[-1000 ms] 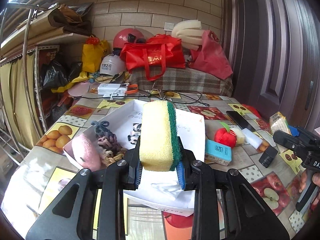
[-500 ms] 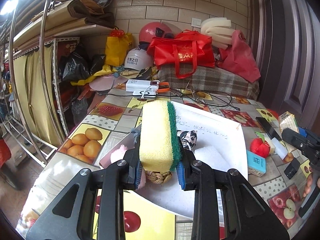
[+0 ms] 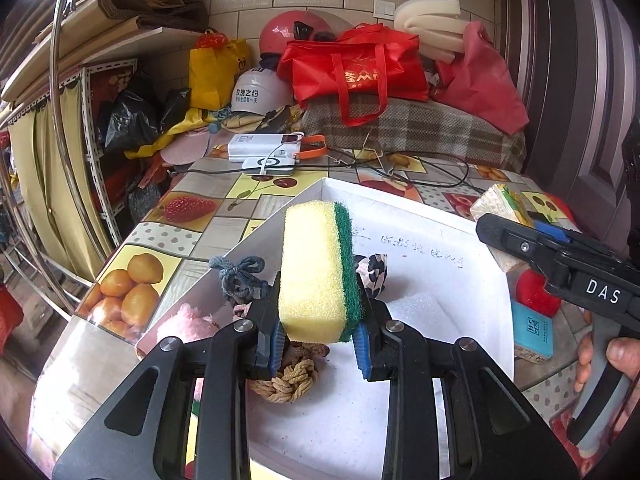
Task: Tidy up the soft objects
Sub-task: 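Open both tools to drop the tissue pack and sponge into the box, then grasp the blue tissue pack with right tool while left tool grasps red apple plush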
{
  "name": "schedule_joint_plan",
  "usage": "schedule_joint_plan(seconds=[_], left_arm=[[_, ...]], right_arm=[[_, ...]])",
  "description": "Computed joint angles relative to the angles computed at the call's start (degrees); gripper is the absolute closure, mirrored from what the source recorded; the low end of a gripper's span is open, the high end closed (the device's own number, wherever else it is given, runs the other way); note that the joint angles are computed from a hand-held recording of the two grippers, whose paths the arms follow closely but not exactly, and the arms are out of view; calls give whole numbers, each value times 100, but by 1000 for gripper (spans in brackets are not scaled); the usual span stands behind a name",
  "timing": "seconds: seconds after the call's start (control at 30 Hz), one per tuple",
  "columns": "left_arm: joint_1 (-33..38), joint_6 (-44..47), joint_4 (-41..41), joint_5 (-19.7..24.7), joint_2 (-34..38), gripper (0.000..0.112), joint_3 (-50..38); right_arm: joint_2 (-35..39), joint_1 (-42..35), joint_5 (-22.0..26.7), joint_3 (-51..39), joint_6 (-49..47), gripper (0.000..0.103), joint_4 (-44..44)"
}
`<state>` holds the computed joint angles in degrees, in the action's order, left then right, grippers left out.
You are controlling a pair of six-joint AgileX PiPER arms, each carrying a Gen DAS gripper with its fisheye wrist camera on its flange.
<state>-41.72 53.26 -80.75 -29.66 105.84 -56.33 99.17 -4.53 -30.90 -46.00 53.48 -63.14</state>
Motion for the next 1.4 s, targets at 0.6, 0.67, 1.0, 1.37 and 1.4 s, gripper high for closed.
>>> schedule_joint_plan(seconds=[0.6, 0.67, 1.0, 1.37, 1.4], left_arm=[[130, -841, 187, -479, -91, 9, 277], [97, -954, 224, -540, -159, 9, 358], [-511, -2863, 1520, -986, -807, 9, 1514], [-795, -2911, 1680, -743, -697, 9, 1389], [-814, -2881, 1644, -740, -680, 9, 1370]], right_arm=[[176, 407, 91, 63, -1152, 0, 1343], [98, 378, -3, 176, -1190, 0, 1426], [-720, -1148, -1152, 887, -479, 0, 54], [-145, -1156, -25, 520, -872, 1, -2423], [-32, -1060, 77, 477, -932, 3, -2354]])
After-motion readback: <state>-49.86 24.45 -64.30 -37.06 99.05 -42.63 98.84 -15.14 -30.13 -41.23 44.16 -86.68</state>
